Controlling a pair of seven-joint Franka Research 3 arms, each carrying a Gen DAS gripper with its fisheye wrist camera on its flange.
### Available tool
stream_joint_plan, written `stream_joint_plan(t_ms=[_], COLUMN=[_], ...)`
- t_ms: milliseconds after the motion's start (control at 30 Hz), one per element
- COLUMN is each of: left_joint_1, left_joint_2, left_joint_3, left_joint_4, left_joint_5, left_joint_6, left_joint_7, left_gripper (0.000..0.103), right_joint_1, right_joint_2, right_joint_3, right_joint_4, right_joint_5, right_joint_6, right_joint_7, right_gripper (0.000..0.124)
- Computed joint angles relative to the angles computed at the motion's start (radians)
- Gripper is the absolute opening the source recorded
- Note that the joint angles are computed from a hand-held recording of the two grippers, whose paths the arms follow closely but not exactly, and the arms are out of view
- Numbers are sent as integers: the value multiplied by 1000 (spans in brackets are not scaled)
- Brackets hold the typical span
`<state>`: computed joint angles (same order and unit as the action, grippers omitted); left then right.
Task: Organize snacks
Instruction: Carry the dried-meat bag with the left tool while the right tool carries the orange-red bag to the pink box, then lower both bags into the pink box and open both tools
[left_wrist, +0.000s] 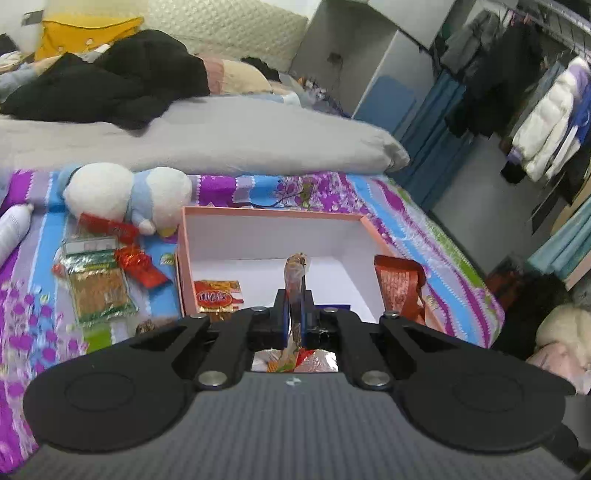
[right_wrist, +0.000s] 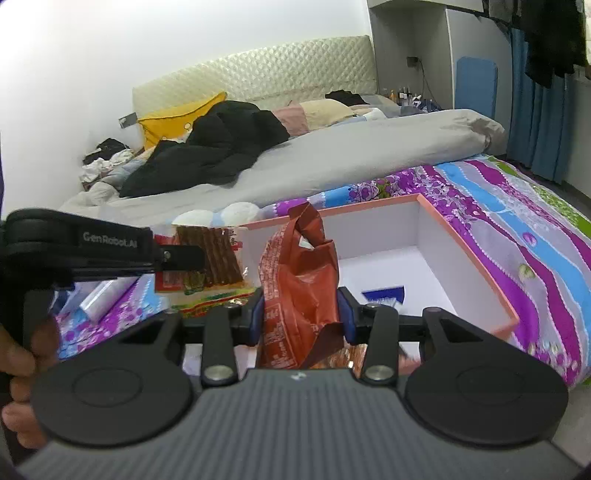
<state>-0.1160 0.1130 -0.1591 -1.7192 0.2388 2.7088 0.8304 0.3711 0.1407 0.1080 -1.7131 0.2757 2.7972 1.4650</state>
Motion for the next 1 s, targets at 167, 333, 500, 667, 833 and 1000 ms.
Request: stream_joint_plan(t_ms=[167,333,500,667,833,1000], left_joint_1=[15,18,16,7,3,10], left_joint_2=[133,233,295,320,257,166], left_joint_3=[-5,-3,-1,8,25,16], left_joint_4=[161,271,334,374,291,192], left_joint_5=[-58,-89,-97,-91,-47,-33], left_joint_6=[-97,-165,-212,-277,-222,-164], left_joint_7=[81,110,125,134,87,82], left_gripper=[7,7,7,25,45,45], right_joint_1=[1,-12,-17,-9,-20,-20], right_joint_2=[141,239,298,310,270,207], right_joint_3=[-15,-10,-11,-26,-14,-6], right_joint_4=[172,292,351,353,299,221], right_joint_5=[-30,-12,1,-14,9,28], right_joint_6=[-69,-142,-195,-213,-187,-131], right_joint_7=[28,8,7,36,27,13], right_gripper=[44,44,44,62,64,64])
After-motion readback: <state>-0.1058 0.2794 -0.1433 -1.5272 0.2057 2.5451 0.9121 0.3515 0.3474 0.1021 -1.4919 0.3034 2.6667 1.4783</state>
